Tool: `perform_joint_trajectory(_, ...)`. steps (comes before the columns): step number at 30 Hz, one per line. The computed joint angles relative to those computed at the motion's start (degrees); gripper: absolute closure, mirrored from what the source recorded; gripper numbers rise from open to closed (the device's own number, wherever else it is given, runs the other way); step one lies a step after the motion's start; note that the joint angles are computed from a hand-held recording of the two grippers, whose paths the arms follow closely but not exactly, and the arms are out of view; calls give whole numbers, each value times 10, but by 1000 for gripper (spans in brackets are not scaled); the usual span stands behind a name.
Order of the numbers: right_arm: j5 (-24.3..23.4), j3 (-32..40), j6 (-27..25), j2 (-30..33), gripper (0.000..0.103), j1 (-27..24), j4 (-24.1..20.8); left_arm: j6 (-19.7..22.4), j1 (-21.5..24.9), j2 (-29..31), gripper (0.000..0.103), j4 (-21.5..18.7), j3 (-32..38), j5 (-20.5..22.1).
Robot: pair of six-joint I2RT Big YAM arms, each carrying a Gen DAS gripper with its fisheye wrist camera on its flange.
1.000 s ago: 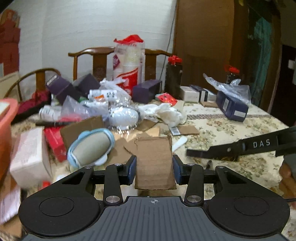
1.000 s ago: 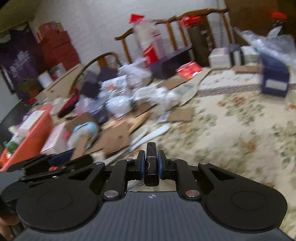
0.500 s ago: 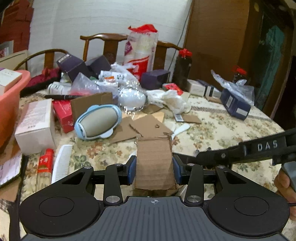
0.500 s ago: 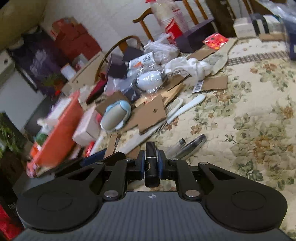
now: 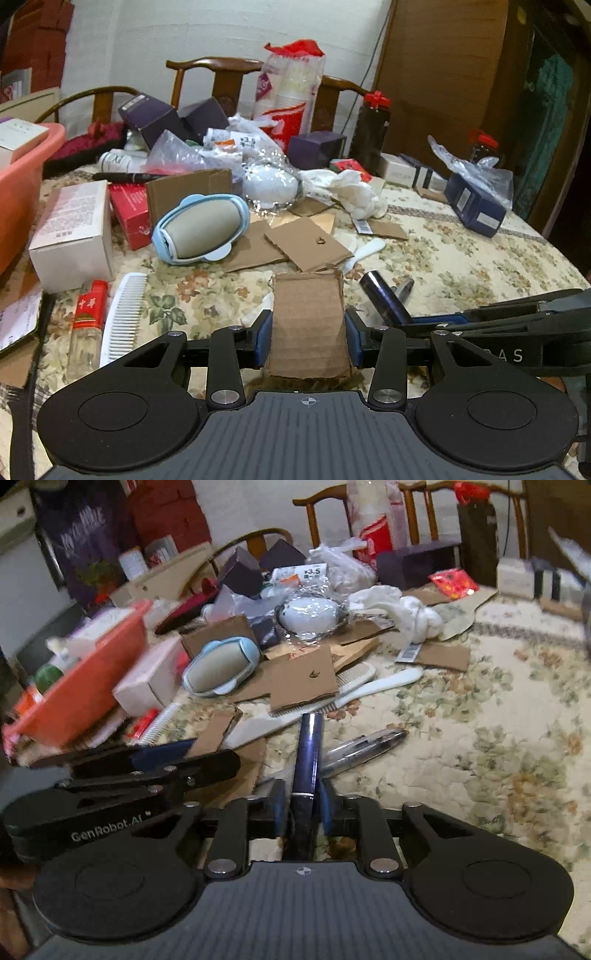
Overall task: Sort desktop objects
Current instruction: 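Carry the cardboard scrap with the left gripper while the right carries the pen to the basin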
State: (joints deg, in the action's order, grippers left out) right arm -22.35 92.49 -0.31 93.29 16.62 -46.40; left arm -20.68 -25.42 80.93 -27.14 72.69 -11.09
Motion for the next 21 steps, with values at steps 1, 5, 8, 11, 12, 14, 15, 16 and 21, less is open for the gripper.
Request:
perform_joint_trajectory(1,1,-4,7,-3,86,-1,4,0,0,-1,62,0,0,0)
perform_joint_trajectory(5,-73,12,33,0,86,-18,-21,-3,-1,-13,62,4,-5,1)
perform_joint_trajectory(8,-126,26,58,5,86,-29,-33,0,-2,-23,62,3,-3,0)
perform_joint_trajectory(11,-165,38,85,10,86,-35,-54,3,1,-34,62,4,-1,3)
perform_joint_trajectory(12,-168,37,96,9,86,-35,-53,5,2,-40,61,8,-2,3)
perform_joint_trajectory(14,-162,32,115,3,86,-32,-46,9,7,-52,62,14,-6,5)
perform_joint_trajectory(15,-160,33,125,2,86,-31,-43,9,11,-59,62,17,-10,8)
perform_joint_trajectory(16,-159,36,135,2,86,-29,-43,10,15,-65,61,18,-12,10)
perform_joint_trajectory(21,-159,88,185,16,86,-7,-41,22,50,-117,61,30,-30,9)
